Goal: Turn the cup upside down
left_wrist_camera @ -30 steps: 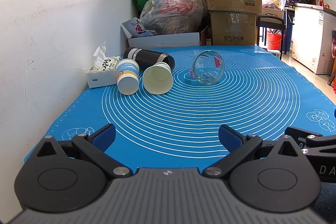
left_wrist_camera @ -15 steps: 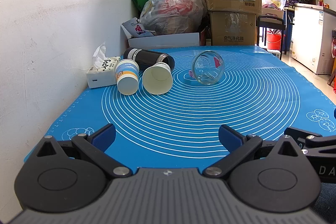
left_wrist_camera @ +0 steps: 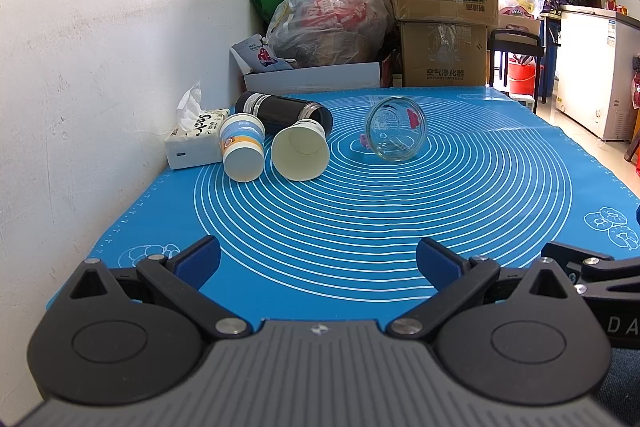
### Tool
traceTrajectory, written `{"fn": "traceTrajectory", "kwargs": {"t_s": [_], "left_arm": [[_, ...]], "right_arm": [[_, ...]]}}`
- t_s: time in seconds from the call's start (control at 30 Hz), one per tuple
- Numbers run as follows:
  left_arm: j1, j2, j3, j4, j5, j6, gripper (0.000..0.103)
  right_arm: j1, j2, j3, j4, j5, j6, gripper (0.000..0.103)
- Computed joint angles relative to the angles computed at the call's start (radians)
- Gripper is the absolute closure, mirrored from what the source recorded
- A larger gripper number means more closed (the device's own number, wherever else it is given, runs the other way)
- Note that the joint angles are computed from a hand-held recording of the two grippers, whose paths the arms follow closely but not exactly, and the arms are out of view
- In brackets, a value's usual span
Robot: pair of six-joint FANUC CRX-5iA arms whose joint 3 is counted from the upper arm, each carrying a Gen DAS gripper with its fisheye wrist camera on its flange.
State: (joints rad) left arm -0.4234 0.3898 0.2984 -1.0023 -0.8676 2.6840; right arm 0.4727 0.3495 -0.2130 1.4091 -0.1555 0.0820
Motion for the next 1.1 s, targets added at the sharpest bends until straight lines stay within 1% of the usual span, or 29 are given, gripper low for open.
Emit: {"fn": "traceTrajectory", "kwargs": {"t_s": [0.6, 0.73, 0.83, 0.87, 0.9, 0.93, 1.0, 1.03, 1.1], "left_arm": [[-0.001, 0.005, 0.008, 0.000, -0.006, -0.011, 0.000], [0.003, 0.003, 0.008, 0.004, -0.006, -0.016, 0.000], [0.011, 0.006, 0.015, 0.024, -0.009, -0.031, 0.000], [0.015, 0.008, 0.021, 0.031, -0.014, -0.035, 0.000], [0.013, 0.010, 0.024, 0.026, -0.019, -0.031, 0.000], [0.013, 0.011, 0.027, 0.023, -0.018, -0.034, 0.000], [0.016, 0.021, 0.043, 0.027, -0.020, -0.054, 0.000], [0.021, 0.029, 0.057, 0.034, -0.024, -0.067, 0.000], [0.024, 0.042, 0.080, 0.036, -0.030, -0.071, 0.000]], "right_arm": [[0.004, 0.004, 0.003, 0.004, -0.004, 0.001, 0.000], [0.022, 0.005, 0.017, -0.129, -0.007, 0.113, 0.000], [0.053, 0.010, 0.051, -0.324, -0.025, 0.292, 0.000], [0.056, 0.009, 0.058, -0.371, -0.019, 0.334, 0.000], [0.055, 0.006, 0.058, -0.391, -0.006, 0.352, 0.000], [0.048, 0.005, 0.056, -0.376, 0.007, 0.340, 0.000], [0.018, 0.007, 0.047, -0.243, 0.032, 0.230, 0.000], [0.012, 0.011, 0.055, -0.231, 0.033, 0.224, 0.000], [0.018, 0.023, 0.088, -0.323, 0.022, 0.302, 0.000]]}}
